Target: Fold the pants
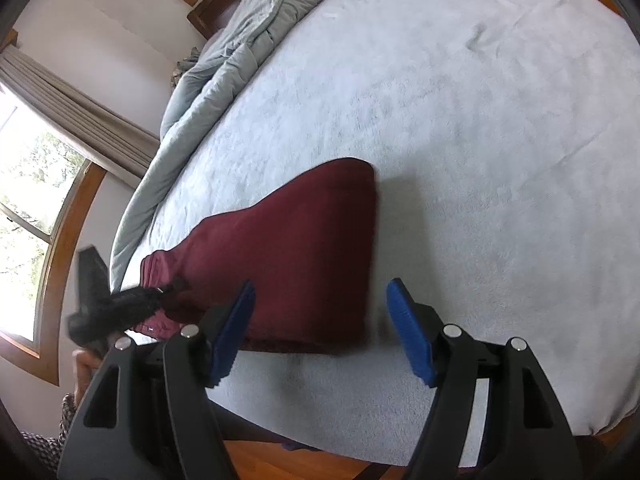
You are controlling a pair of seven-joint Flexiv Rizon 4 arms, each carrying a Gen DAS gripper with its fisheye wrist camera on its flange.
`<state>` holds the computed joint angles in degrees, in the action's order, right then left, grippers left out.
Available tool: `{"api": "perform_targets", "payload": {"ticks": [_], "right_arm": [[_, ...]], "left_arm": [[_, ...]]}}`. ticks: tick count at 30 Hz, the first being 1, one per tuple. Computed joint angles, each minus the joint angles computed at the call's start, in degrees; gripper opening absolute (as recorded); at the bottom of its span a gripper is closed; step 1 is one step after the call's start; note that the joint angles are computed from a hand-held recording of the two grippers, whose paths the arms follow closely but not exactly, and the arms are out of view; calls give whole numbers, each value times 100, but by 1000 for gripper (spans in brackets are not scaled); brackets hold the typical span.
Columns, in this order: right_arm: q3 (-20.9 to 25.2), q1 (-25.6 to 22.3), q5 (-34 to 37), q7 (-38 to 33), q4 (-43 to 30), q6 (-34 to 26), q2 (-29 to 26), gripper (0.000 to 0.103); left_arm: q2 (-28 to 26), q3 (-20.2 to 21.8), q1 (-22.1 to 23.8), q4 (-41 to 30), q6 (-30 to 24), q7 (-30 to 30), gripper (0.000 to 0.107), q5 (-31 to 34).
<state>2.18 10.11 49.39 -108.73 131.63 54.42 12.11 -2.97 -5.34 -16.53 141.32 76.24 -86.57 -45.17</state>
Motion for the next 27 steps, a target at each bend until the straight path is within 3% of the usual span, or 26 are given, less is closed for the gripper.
{"api": "perform_targets", "payload": {"ticks": [1,3,8,10,12,13,14,17,19,20,24,26,27], "right_arm": [[2,6,-56,33,-30,0,-82,68],[4,-2,-109,107,-86,-66,-222,69],[-226,-230,372,-140,-638,-1057,-808,76],[-155,-352,377,-141,-815,-1357,-1028,76],[-67,-481,390,-126,-960,-1642,-1234,74],[-64,-580,547,-186,-1060,-1917,-1364,67],[-53,-692,706,-245,-1143,-2153,-1452,47],[37,-945,796,-342,-1220,-2461,-1427,32],[18,-1104,854,-410,-1223,-2652,-1256,27],[43,-1115,698,-331,-1178,-2564,-1158,26],[205,-930,-123,211,-949,-2008,-1311,27],[225,-919,-119,93,-933,-1941,-1319,30],[239,-910,-173,103,-924,-1914,-1269,37]], "left_arm": [[-87,-80,101,30,-61,81,16,29],[-164,-177,-117,144,410,534,18,-506],[-1,-167,-201,182,449,296,25,-442],[80,-24,-179,215,621,-283,26,287],[159,25,-146,274,839,-389,46,571],[120,112,-191,244,921,-402,50,719],[-25,81,-77,27,846,-667,51,1128],[-306,-50,98,-291,508,-782,50,1347],[-289,-248,163,-177,442,-349,50,722],[-359,-243,134,-208,389,-411,50,805],[-608,94,-13,-364,615,-1263,56,2237],[-602,-26,119,-350,626,-1183,56,2268],[-541,-138,218,-290,595,-1021,55,2099]]}}
